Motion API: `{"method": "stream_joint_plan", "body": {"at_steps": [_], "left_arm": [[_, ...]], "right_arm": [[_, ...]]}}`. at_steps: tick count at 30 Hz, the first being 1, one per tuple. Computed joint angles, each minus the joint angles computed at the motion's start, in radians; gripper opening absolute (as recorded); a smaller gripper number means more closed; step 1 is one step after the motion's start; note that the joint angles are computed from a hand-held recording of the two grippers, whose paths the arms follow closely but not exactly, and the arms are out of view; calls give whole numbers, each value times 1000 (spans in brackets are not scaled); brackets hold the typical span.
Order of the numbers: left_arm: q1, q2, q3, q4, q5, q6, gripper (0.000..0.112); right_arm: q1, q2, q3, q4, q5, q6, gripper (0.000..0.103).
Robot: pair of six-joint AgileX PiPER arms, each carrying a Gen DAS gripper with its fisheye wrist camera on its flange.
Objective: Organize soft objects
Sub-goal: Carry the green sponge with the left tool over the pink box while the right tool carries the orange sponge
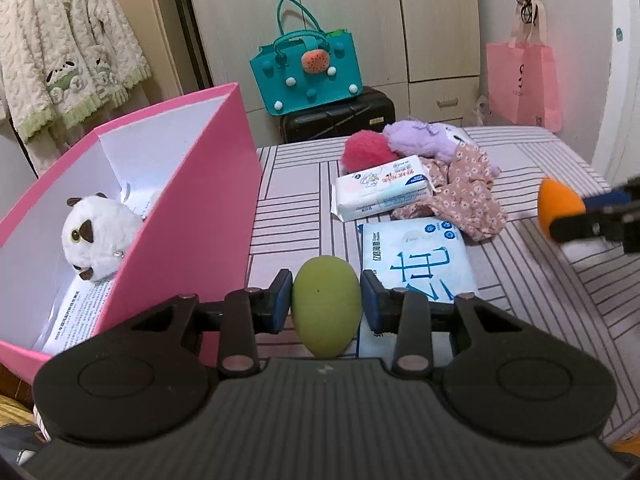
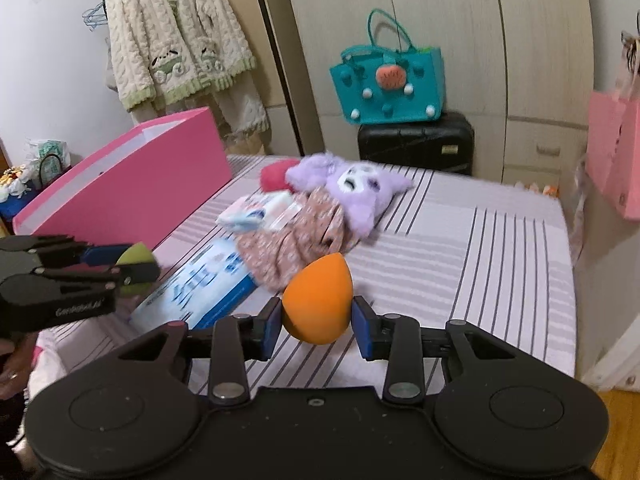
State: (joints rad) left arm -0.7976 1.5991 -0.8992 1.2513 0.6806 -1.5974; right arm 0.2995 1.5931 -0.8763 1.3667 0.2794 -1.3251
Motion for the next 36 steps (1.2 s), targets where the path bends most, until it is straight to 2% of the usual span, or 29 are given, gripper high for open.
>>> {"method": "stream_joint_plan", "body": {"at_steps": [3, 7, 11, 14, 17, 20, 24, 27, 31, 36], "left_arm": [[-3, -39, 24, -7, -19, -6, 36], [-14, -100, 58, -30, -44, 10, 36], [0, -167, 83, -123, -104, 100, 36], [-5, -214, 93, -220, -112, 198, 36], [-20, -269, 105, -294, -85, 293, 36], [-18, -331, 113, -402, -65, 434, 36], [-82, -400, 129, -382, 39, 468, 36], [-87, -472, 134, -453, 72, 559, 36], [-116, -553, 127, -500, 150, 638, 36], [5, -661, 83, -750, 146, 950, 36]], "right_arm": [[-5, -17, 8, -108, 46, 144, 42], [-7, -51, 31, -167, 104, 241, 42], [5, -86, 39, -267, 154, 371, 43], [32, -127, 57, -336, 157, 452, 43], [73, -176, 83, -424, 129, 535, 43], [102, -216, 97, -482, 136, 594, 43], [153, -256, 83, -614, 162, 739, 43], [206, -295, 63, -755, 183, 880, 43], [245, -328, 29, -767, 242, 888, 43], [317, -337, -30, -830, 279, 953, 43]]}}
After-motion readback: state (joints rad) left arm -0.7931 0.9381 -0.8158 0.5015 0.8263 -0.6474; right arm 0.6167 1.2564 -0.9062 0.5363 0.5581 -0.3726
